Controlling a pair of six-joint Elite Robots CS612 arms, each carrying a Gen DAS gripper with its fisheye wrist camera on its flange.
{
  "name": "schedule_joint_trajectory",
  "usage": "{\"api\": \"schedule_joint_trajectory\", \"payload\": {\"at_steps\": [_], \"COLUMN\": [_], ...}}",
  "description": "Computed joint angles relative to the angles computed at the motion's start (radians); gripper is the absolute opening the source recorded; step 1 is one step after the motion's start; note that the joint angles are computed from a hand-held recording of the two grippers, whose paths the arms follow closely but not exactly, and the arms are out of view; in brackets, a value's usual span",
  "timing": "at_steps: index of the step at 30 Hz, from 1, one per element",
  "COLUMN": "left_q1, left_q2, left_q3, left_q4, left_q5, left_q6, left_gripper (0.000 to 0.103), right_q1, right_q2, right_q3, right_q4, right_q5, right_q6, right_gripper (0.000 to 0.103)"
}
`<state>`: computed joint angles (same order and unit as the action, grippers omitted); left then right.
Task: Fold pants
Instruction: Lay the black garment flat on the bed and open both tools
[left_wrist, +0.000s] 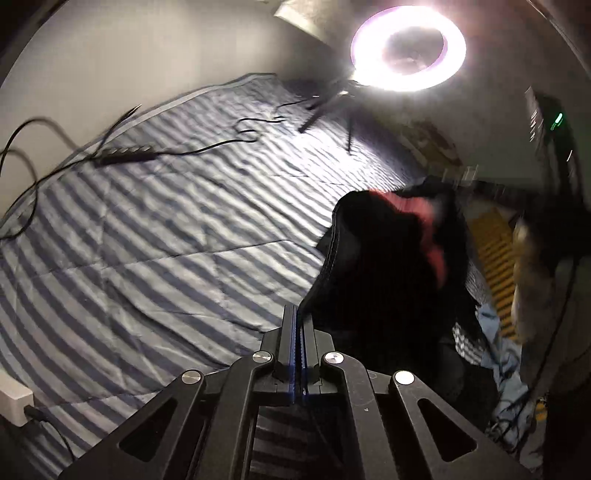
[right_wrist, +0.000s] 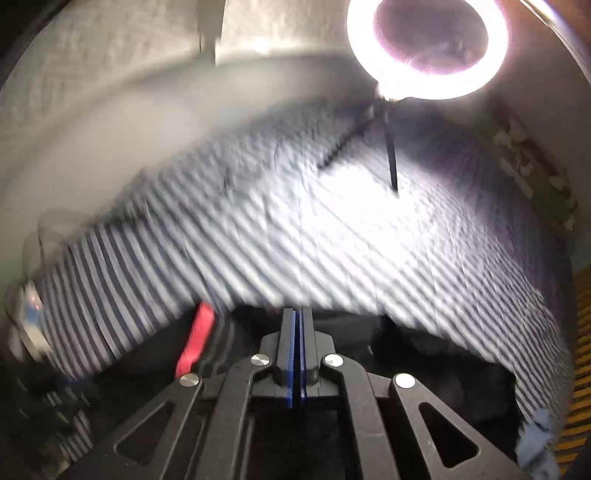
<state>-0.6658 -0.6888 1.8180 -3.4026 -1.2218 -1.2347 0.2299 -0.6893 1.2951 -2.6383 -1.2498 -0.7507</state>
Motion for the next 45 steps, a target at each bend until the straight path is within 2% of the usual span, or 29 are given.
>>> {"api": "schedule_joint_trajectory", "payload": {"at_steps": [3, 4, 5, 6, 7, 9, 10, 11, 13, 15, 16, 17, 20, 22, 23, 24, 26, 29, 31, 34, 36, 40, 43, 45], "left_q1": [0.002, 0.005, 0.009, 0.011, 0.015, 0.024, 0.026, 0.023, 0.009, 0.009, 0.013, 0.016, 0.019, 0.018, 0.011, 0.006, -0.001, -0.007, -0.014, -0.026, -0.037, -0.074, -0.108, -0.122], "left_q2": [-0.007, -0.008, -0.009, -0.009, -0.009, -0.007, -0.010, -0.017, -0.035, -0.031, -0.019, -0.010, 0.016, 0.034, 0.033, 0.030, 0.026, 0.020, 0.011, -0.005, -0.016, -0.045, -0.073, -0.084], "left_q3": [0.005, 0.000, -0.010, -0.016, -0.027, -0.025, -0.017, -0.009, 0.014, 0.022, 0.020, 0.014, -0.019, -0.040, -0.049, -0.054, -0.063, -0.066, -0.059, -0.031, 0.000, 0.085, 0.132, 0.147], "left_q4": [0.080, 0.122, 0.189, 0.228, 0.294, 0.309, 0.297, 0.294, 0.276, 0.189, 0.113, 0.074, -0.001, -0.060, -0.047, -0.022, 0.027, 0.063, 0.074, 0.057, 0.025, -0.062, -0.037, -0.031], "left_q5": [0.017, 0.016, 0.011, 0.012, 0.014, 0.001, 0.007, 0.026, 0.091, 0.072, 0.032, 0.001, -0.105, -0.193, -0.195, -0.190, -0.187, -0.186, -0.168, -0.143, -0.130, -0.108, -0.086, -0.073], "left_q6": [-0.041, -0.048, -0.067, -0.080, -0.100, -0.139, -0.151, -0.162, -0.161, -0.127, -0.088, -0.067, -0.025, 0.027, 0.065, 0.083, 0.094, 0.108, 0.121, 0.136, 0.126, 0.079, 0.067, 0.070], "left_gripper": [0.001, 0.001, 0.001, 0.004, 0.010, 0.019, 0.019, 0.019, 0.019, 0.020, 0.024, 0.025, 0.026, 0.036, 0.038, 0.038, 0.038, 0.038, 0.038, 0.038, 0.039, 0.050, 0.052, 0.053], "right_q1": [0.004, 0.017, 0.036, 0.053, 0.067, 0.063, 0.054, 0.042, 0.008, -0.027, -0.050, -0.070, -0.147, -0.212, -0.232, -0.252, -0.295, -0.362, -0.400, -0.441, -0.451, -0.473, -0.478, -0.489], "right_q2": [0.025, 0.039, 0.056, 0.062, 0.067, 0.054, 0.045, 0.032, 0.005, -0.025, -0.040, -0.048, -0.054, -0.051, -0.047, -0.043, -0.031, -0.030, -0.041, -0.062, -0.084, -0.108, -0.099, -0.086], "right_q3": [-0.050, -0.071, -0.101, -0.120, -0.129, -0.107, -0.097, -0.083, -0.047, 0.017, 0.061, 0.090, 0.142, 0.165, 0.166, 0.170, 0.197, 0.228, 0.259, 0.311, 0.345, 0.389, 0.400, 0.404], "right_q4": [-0.023, -0.030, 0.004, 0.042, 0.060, 0.063, 0.083, 0.111, 0.169, 0.149, 0.097, 0.066, 0.008, 0.007, 0.021, 0.033, -0.016, -0.017, -0.021, -0.012, 0.017, 0.094, 0.092, 0.089], "right_q5": [0.196, 0.215, 0.193, 0.133, 0.087, 0.103, 0.123, 0.140, 0.157, 0.137, 0.114, 0.102, 0.066, 0.043, 0.020, -0.028, -0.137, -0.178, -0.175, -0.149, -0.124, -0.016, 0.024, 0.076], "right_q6": [0.095, 0.101, 0.065, 0.035, 0.017, -0.026, -0.049, -0.065, -0.099, -0.147, -0.154, -0.157, -0.097, -0.048, -0.040, -0.037, 0.006, 0.105, 0.166, 0.169, 0.146, 0.150, 0.208, 0.253], "right_gripper": [0.000, 0.001, 0.006, 0.008, 0.009, 0.011, 0.017, 0.025, 0.036, 0.037, 0.038, 0.038, 0.042, 0.047, 0.052, 0.052, 0.052, 0.052, 0.052, 0.052, 0.052, 0.052, 0.052, 0.061]}}
